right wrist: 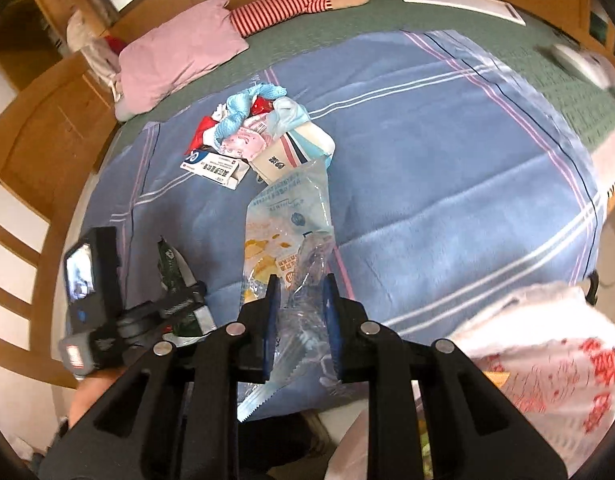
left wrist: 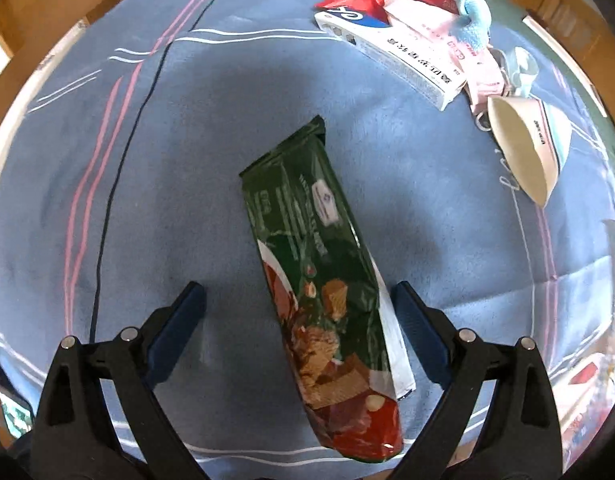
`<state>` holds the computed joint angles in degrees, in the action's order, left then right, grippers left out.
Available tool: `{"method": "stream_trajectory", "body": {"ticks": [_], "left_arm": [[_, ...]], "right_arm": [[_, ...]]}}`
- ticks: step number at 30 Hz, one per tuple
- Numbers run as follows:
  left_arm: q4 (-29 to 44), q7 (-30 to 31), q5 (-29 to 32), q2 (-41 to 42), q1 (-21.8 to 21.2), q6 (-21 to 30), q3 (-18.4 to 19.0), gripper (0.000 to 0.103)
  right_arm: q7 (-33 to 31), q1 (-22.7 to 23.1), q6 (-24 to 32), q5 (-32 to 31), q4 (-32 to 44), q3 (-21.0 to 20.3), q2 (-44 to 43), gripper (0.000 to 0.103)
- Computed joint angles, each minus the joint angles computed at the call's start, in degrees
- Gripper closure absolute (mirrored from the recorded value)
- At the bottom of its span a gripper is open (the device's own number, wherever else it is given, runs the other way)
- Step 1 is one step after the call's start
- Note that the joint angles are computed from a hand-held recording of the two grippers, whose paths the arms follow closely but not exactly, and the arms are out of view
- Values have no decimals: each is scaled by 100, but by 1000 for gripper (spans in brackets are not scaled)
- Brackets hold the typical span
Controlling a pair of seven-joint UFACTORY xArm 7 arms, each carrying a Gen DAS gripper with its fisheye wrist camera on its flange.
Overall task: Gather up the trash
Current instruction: 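Grasp the green-and-red snack package with the left tool while the right tool holds the clear bag, then carry both items over the white basket and open both tools to drop them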
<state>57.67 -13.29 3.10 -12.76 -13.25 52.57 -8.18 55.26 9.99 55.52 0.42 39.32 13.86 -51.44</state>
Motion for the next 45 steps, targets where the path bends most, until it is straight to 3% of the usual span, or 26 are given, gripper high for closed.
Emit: {"method": "stream_trajectory", "body": {"ticks": [6, 10, 13, 14, 18, 22, 25, 28, 32, 35, 37, 39, 43, 45], "left_arm": [[-107, -290, 183, -50, -65, -161, -101, 14], [-371, -232, 297, -253, -103, -601, -135, 53], [-525, -6, 328, -388, -169, -815, -147, 76], [-587, 22, 351, -464, -158, -865, -145, 79], [-869, 197, 67, -824, -126, -1127, 38, 81], [-1227, 999, -1386, -1358, -436, -1393, 700, 82], [-1431, 1466, -1833, -1745, -504, -1504, 811, 82], [-1630, 1939, -2007, -2130, -656, -1676, 785, 82], [-1805, 2742, -2641, -2539, -1252, -1828, 1073, 82], [-2067, 3224, -3118, -3032, -1690, -1815, 1155, 82], [-2192, 3445, -3421, -3290, -2031, -1762, 1129, 82], [-2295, 3620, -3877, -3564, -2497, -1486, 1219, 82], [-2353, 4039, -4582, -3780, -3140, -817, 1202, 81], [-2286, 4303, -4792, -3677, -3357, -377, 1169, 67]], "right_arm": [[-129, 63, 181, -62, 109, 8, -164, 81], [-263, 28, 127, -104, 57, -44, -309, 81], [-377, 43, 60, -92, -67, -67, -475, 81], [-410, 42, 40, -81, -96, -76, -504, 81], [-478, 81, -121, 45, -353, -134, -801, 81], [-620, 114, 55, 62, -418, -141, -1167, 81], [-910, 94, 711, -86, -283, -154, -1622, 81], [-1138, 39, 1720, -110, -160, -206, -2201, 81], [-1306, 63, 3198, 212, -273, -336, -2986, 80], [-1430, -57, 3846, 249, -371, -247, -3314, 74], [-1288, -317, 3882, 200, -462, -317, -3758, 51], [-940, -685, 3673, 262, -551, -625, -4275, 43], [-865, -1174, 3302, 27, -450, -903, -4659, 42], [-973, -1281, 3252, -51, -389, -874, -4631, 41]]}}
